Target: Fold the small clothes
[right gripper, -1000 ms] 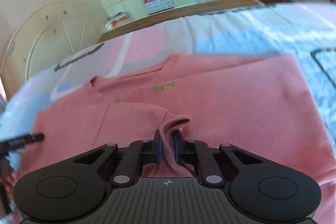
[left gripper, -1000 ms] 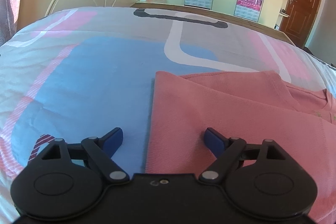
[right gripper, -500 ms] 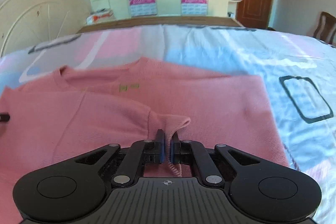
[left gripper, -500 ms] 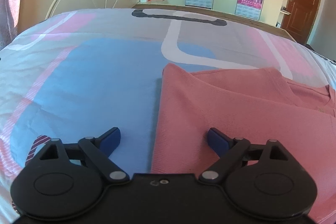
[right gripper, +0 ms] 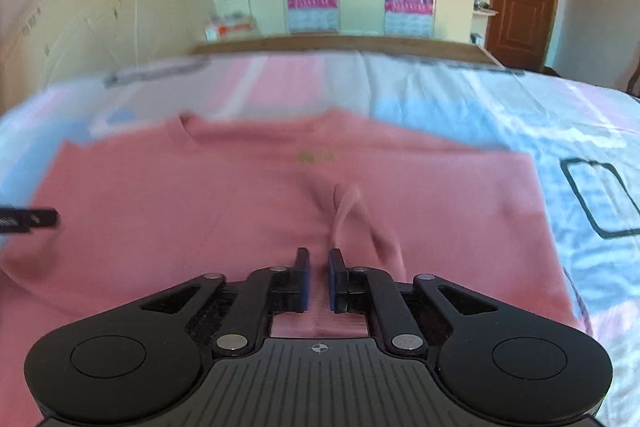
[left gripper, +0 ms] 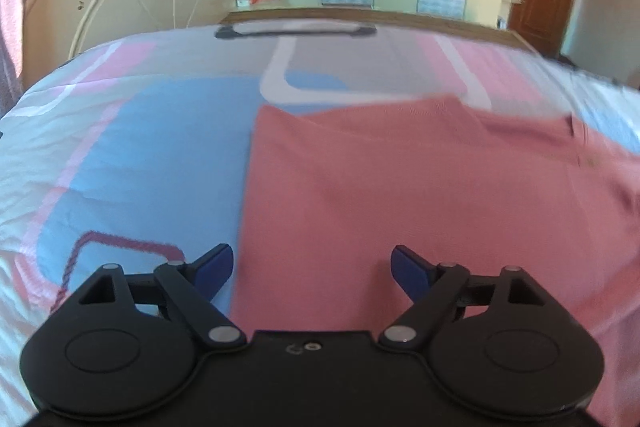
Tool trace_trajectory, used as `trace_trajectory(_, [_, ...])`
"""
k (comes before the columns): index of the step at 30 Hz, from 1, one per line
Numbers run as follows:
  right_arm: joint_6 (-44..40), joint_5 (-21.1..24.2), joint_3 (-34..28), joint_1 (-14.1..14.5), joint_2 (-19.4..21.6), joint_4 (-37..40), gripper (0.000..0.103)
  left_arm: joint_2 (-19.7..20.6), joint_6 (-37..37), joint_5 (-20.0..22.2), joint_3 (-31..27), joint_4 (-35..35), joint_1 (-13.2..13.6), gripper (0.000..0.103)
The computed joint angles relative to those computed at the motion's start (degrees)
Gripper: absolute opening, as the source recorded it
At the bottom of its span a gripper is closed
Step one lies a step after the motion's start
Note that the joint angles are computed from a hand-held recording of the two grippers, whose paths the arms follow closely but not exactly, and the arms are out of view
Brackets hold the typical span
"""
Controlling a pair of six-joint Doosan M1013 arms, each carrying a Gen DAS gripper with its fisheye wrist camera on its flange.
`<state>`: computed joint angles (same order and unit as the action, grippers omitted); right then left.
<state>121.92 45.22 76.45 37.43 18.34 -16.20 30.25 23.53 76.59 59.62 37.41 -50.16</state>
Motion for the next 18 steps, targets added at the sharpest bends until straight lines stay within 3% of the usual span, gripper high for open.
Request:
trace_trajectory(4, [1.5,1.5,0.6,-0.5,0.0,-2.5,0.008,0.1,-0.8,0.5,0.6,-0.7,0.0,0.088])
trace_trajectory(7, [1.5,1.2,1.2,-1.2,-0.9,-0.5,0.008,0.0,-2.5,1.2,0.1,-1.0,-0.1,0.083])
trace_trajectory(13, [-1.9,1.9,0.7,-0.3,-2.0,0.8,0.012,-0.8,-1.6,-0.3,-0.3,1.1,-2.2,0.084])
trace_trajectory(16, [-3.1,1.5,0.7,0.4,-2.5,0.4,0.039,-0.5,-0.6,-1.0,-1.3,0.5,-3.3,0.085])
trace_trajectory(18, [-4.0,1.2,0.9,1.1,-2.9,0.1,0.044,-0.1,0.5,-1.5,-2.1,-0.4,-4.0,0.085])
